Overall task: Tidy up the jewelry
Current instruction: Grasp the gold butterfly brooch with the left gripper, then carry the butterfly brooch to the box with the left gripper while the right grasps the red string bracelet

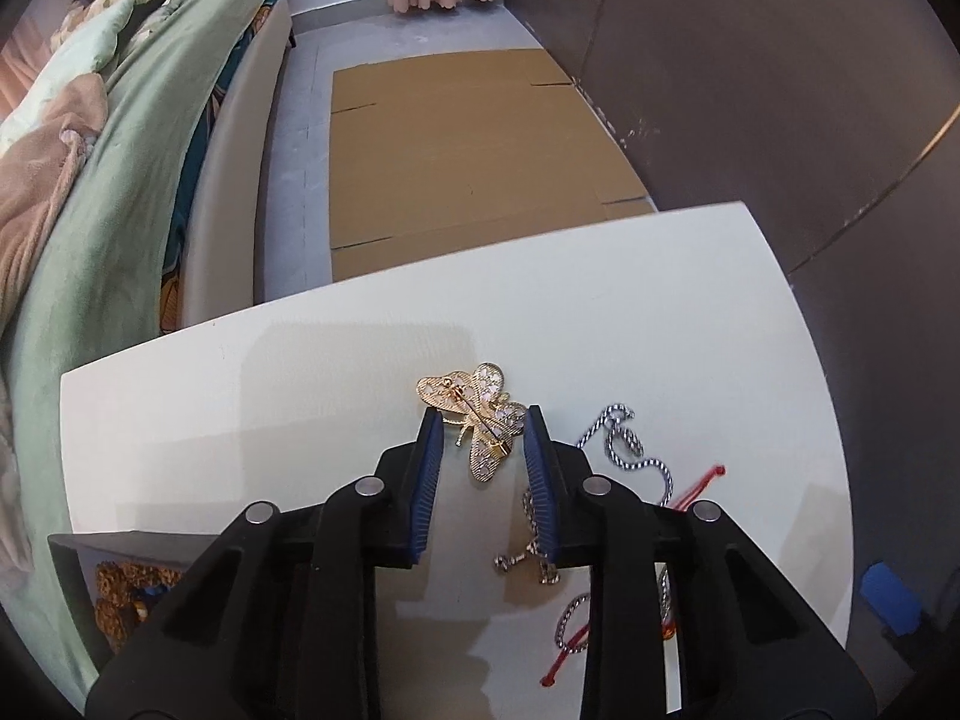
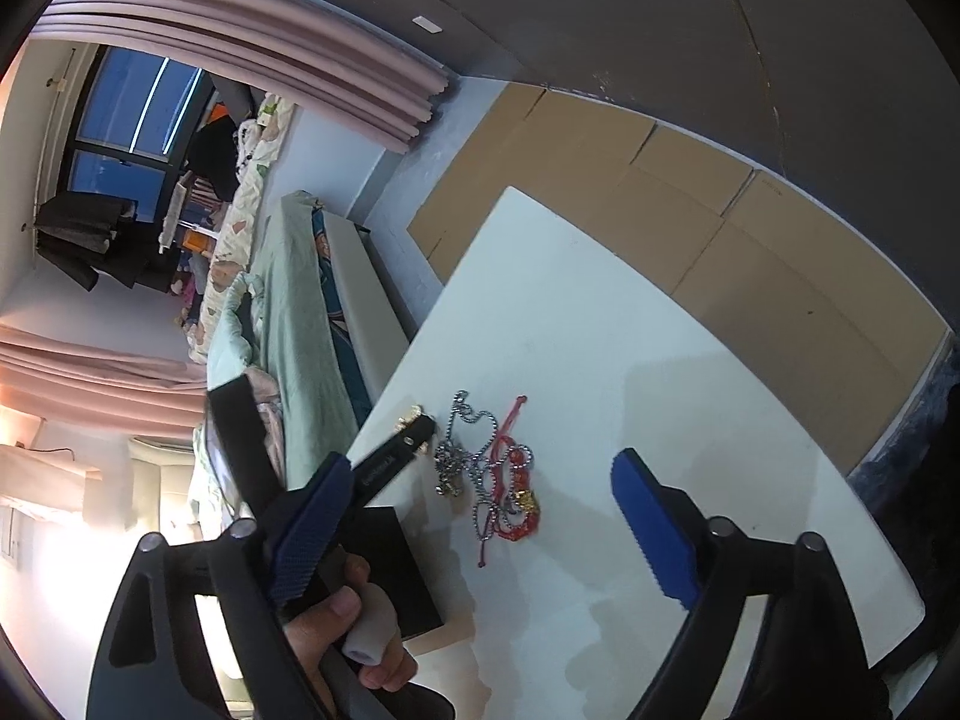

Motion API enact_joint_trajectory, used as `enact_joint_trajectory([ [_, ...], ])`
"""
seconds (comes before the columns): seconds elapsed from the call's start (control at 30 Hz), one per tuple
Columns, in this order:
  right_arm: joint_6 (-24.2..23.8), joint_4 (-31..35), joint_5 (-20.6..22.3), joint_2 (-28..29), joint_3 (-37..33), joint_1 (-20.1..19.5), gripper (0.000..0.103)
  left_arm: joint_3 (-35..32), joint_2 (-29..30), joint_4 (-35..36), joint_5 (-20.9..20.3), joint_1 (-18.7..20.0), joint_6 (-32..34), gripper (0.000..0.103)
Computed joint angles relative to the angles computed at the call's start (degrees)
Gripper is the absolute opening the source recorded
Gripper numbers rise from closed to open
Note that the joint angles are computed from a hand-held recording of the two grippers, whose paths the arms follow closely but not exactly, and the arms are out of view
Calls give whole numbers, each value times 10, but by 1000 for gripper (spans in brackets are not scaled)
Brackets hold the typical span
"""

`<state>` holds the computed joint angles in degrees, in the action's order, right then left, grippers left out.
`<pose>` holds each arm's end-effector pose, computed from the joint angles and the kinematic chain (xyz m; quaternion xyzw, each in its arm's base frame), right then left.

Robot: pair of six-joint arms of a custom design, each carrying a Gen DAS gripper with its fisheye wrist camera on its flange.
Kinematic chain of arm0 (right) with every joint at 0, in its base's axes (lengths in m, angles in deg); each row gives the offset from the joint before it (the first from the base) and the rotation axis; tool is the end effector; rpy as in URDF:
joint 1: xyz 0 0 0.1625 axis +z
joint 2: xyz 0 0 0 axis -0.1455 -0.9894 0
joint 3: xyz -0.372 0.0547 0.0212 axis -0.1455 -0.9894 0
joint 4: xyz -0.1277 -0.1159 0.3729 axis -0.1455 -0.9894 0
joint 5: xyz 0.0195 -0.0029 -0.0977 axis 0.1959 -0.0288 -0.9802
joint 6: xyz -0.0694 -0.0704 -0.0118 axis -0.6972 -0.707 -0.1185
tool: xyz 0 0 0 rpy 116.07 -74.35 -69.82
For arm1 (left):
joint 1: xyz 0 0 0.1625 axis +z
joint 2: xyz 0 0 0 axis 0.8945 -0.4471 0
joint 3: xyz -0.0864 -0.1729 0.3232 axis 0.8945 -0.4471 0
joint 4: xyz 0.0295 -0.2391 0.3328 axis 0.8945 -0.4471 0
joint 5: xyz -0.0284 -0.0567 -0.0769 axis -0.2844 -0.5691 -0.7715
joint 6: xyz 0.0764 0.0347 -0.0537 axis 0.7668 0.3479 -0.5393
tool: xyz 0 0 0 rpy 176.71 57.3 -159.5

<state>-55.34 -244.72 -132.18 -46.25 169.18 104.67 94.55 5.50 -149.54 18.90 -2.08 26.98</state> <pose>0.1919 -0.6087 0.0960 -0.0516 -0.9818 0.1817 0.0187 -0.1097 -0.6403 0.1455 -0.0644 0.9005 -0.2273 0.3650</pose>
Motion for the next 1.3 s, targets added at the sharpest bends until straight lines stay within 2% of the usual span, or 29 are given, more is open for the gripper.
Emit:
enact_joint_trajectory([
  [0.13, -8, 23, -9, 12, -15, 3, 71, 22, -18, -37, -11, -1, 15, 13],
  [0.3, -20, 46, -45, 34, -34, 14, 60, 50, -44, -63, -19, -9, 34, 13],
  [0.57, -50, 83, -91, 69, -62, 32, 33, 134, -114, -123, -36, -35, 50, 13],
  [0.67, -63, 82, -125, 84, -71, 43, 30, 178, -147, -152, -27, -50, 53, 13],
  [0.83, -81, 70, -180, 106, -79, 61, 20, 243, -198, -210, -43, -56, 59, 13],
  [0.97, -90, 64, -208, 121, -84, 68, 17, 260, -223, -233, -77, -50, 70, 13],
  [1.13, -131, 32, -267, 143, -91, 88, 17, 278, -248, -247, -85, -56, 83, 13],
  [1.27, -159, 27, -292, 152, -93, 99, 9, 287, -265, -246, -79, -56, 82, 13],
  [1.3, -156, 33, -288, 150, -93, 98, 9, 288, -270, -246, -77, -56, 81, 13],
])
